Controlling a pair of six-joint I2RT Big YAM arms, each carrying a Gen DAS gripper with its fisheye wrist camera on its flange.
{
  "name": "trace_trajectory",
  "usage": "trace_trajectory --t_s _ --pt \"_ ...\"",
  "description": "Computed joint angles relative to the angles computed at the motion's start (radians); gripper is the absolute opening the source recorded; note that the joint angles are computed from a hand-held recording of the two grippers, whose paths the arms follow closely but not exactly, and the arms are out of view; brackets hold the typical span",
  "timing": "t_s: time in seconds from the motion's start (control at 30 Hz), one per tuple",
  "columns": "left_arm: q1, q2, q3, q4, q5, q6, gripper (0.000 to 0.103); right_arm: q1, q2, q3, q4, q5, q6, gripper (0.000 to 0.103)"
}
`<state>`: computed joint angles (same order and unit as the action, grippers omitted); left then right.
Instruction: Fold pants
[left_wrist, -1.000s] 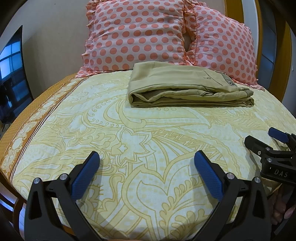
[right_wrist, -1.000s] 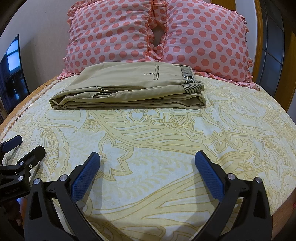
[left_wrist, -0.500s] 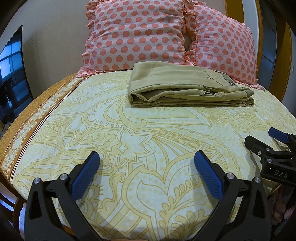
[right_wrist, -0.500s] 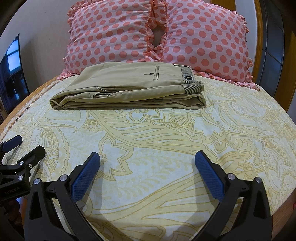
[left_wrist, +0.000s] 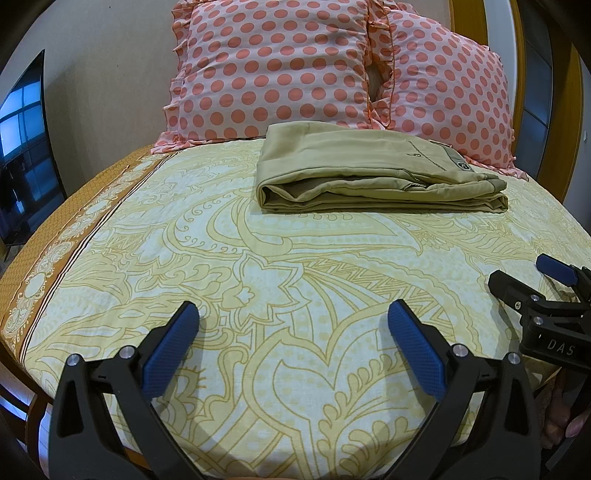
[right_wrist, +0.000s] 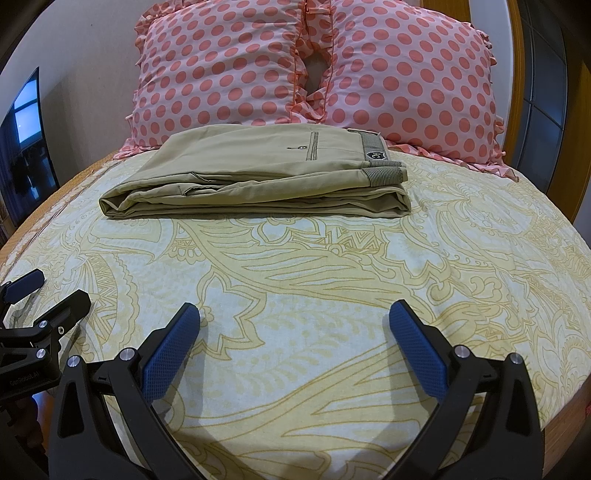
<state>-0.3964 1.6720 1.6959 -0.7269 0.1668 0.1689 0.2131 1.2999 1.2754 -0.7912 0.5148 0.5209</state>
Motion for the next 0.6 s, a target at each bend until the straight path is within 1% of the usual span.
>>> trace_trajectory --t_s 0.6 --pt "0.003 0.005 0.005 0.001 0.003 0.001 0.101 0.000 0.001 -0.001 0.003 0.001 0.000 0.102"
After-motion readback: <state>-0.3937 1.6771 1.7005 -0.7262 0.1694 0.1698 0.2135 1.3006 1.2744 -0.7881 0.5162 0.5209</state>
